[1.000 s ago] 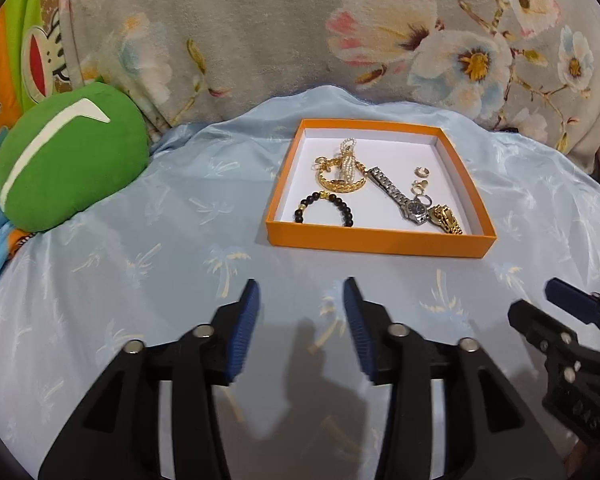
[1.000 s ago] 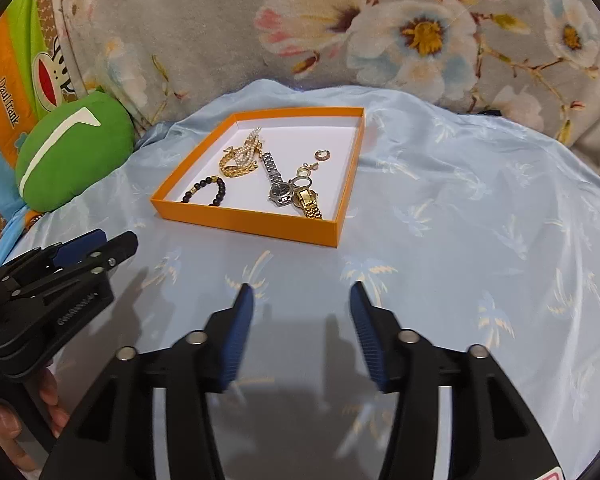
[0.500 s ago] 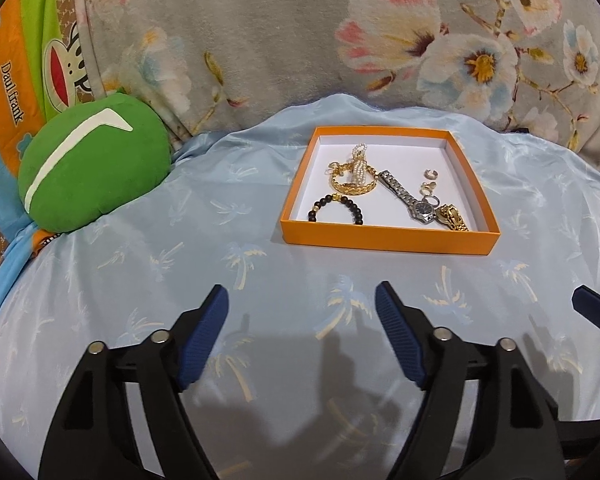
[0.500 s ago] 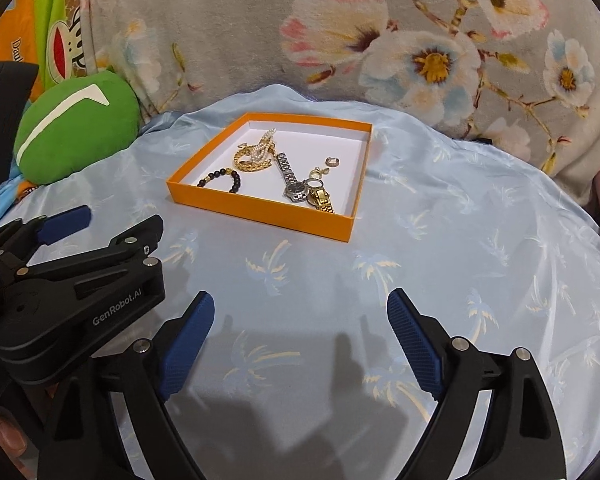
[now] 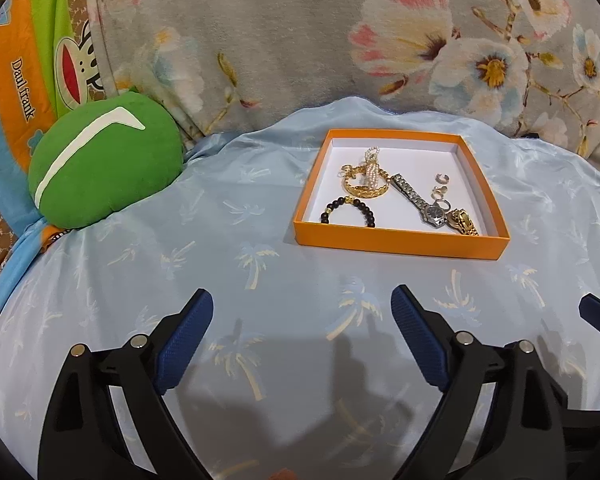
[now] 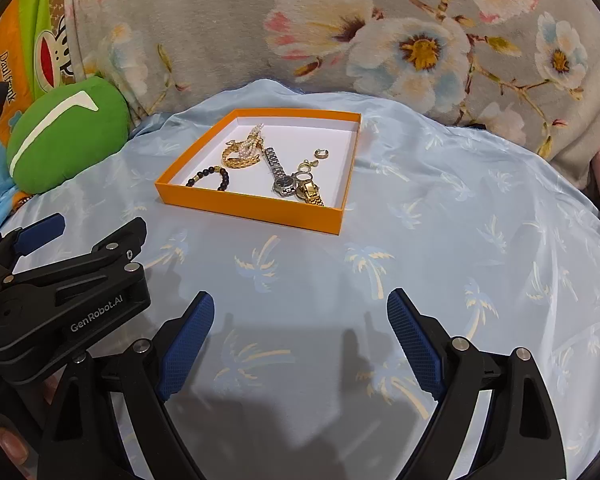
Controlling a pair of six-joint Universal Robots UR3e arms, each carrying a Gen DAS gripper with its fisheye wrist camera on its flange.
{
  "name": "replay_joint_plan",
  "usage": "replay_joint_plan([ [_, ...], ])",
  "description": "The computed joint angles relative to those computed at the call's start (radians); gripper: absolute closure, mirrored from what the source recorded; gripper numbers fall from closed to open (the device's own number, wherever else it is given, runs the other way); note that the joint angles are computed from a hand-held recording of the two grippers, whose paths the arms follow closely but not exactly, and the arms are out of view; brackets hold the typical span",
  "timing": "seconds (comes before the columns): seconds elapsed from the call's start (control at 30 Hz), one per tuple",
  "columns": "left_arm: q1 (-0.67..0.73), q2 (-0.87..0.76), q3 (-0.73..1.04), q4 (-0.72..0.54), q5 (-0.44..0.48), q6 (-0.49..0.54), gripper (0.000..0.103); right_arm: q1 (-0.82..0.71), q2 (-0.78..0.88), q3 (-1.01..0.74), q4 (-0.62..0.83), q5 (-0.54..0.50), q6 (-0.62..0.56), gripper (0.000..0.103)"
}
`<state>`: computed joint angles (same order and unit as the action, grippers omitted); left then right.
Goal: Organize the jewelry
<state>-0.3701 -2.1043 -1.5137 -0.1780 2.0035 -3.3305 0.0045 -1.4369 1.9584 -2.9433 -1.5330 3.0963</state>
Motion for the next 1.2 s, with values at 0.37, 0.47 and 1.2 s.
replay_joint_plan([
  [0.37,0.002,0.005,-0.009,0.003,0.001,-0.008,0.012,-0.01,-0.002,-0.001,0.007,0.011,0.001,0.017],
  [0.47,0.002,0.005,-0.008,-0.001,0.003,-0.01,0.011,-0.012,-0.001,-0.002,0.009,0.013,0.0,0.017],
  [1.2,0.005,0.004,-0.008,-0.001,0.007,-0.011,0.008,-0.015,0.005,0.006,0.002,0.016,0.011,0.017],
])
